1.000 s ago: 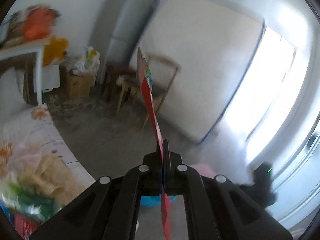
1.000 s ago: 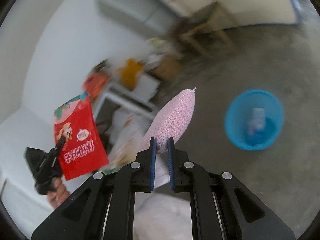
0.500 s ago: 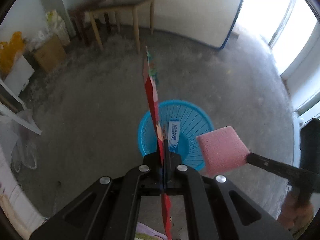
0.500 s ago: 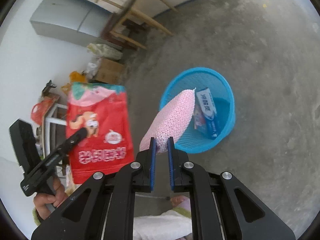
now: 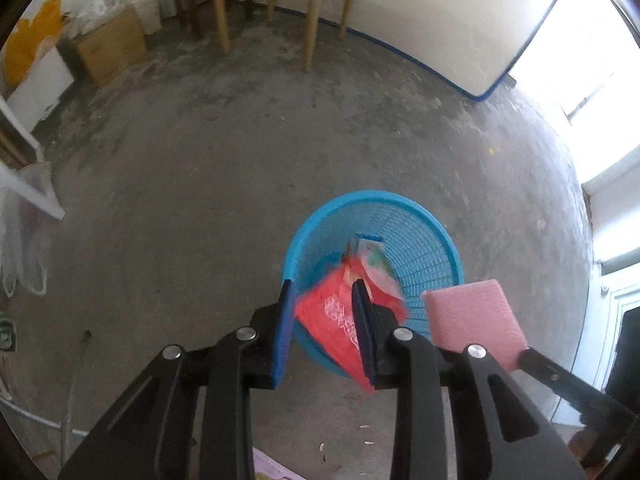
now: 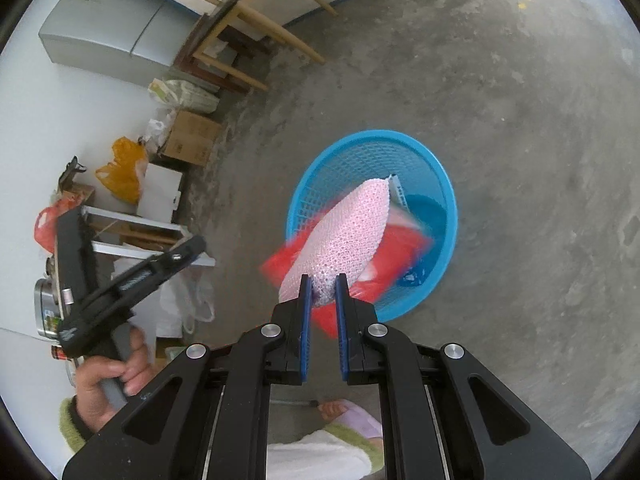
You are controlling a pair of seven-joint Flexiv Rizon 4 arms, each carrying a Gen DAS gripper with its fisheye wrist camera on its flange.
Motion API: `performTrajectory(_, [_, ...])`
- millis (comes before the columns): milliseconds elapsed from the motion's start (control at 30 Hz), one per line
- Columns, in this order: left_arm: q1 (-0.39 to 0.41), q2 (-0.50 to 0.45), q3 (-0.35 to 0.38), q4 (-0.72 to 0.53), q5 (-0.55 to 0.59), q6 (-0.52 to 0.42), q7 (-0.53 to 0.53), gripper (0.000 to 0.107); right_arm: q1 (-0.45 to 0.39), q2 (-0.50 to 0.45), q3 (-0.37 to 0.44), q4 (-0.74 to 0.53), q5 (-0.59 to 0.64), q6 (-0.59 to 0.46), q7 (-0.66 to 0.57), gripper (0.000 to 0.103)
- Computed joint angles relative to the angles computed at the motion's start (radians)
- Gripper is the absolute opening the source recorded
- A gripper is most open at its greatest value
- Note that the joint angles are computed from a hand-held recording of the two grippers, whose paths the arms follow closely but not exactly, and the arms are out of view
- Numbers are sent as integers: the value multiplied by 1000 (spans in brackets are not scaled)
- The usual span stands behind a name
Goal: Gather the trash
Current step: 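Carry the red bag and pink sponge over the wastebasket and release both, then turn both tools back toward the table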
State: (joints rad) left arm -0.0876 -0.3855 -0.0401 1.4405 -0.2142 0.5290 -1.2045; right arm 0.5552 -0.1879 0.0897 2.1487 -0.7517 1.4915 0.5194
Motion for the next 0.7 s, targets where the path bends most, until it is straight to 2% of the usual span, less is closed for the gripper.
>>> performTrajectory(200, [8, 76, 3, 0, -13, -4, 9, 28, 7, -23, -11, -14, -2, 0, -2, 10])
performTrajectory(300, [32, 165, 7, 36, -75, -22, 51, 29, -9, -44, 21, -37, 70, -14, -72, 10])
performTrajectory(367, [46, 219, 14, 59, -117, -32, 87, 36, -15, -64, 36, -59, 125, -24, -128, 11])
performTrajectory(433, [59, 273, 27, 87, -159, -36, 121, 43, -31, -95, 60, -82, 184, -30, -185, 20])
performTrajectory(467, [66, 305, 36, 105, -180, -40, 140, 47, -66, -124, 116, -110, 276, -52, -276, 27])
performTrajectory(500, [71, 334, 47, 121, -194, -43, 153, 51, -106, -149, 179, -141, 357, -98, -356, 46])
performTrajectory(533, [79, 370, 61, 140, -212, -52, 175, 52, -125, -165, 214, -164, 411, -150, -407, 52])
performTrajectory(600, [92, 422, 86, 169, -233, -63, 202, 56, -117, -167, 227, -184, 462, -266, -450, 52])
performTrajectory(700, [119, 507, 135, 222, -258, -77, 242, 59, -53, -128, 165, -130, 452, -241, -416, 52])
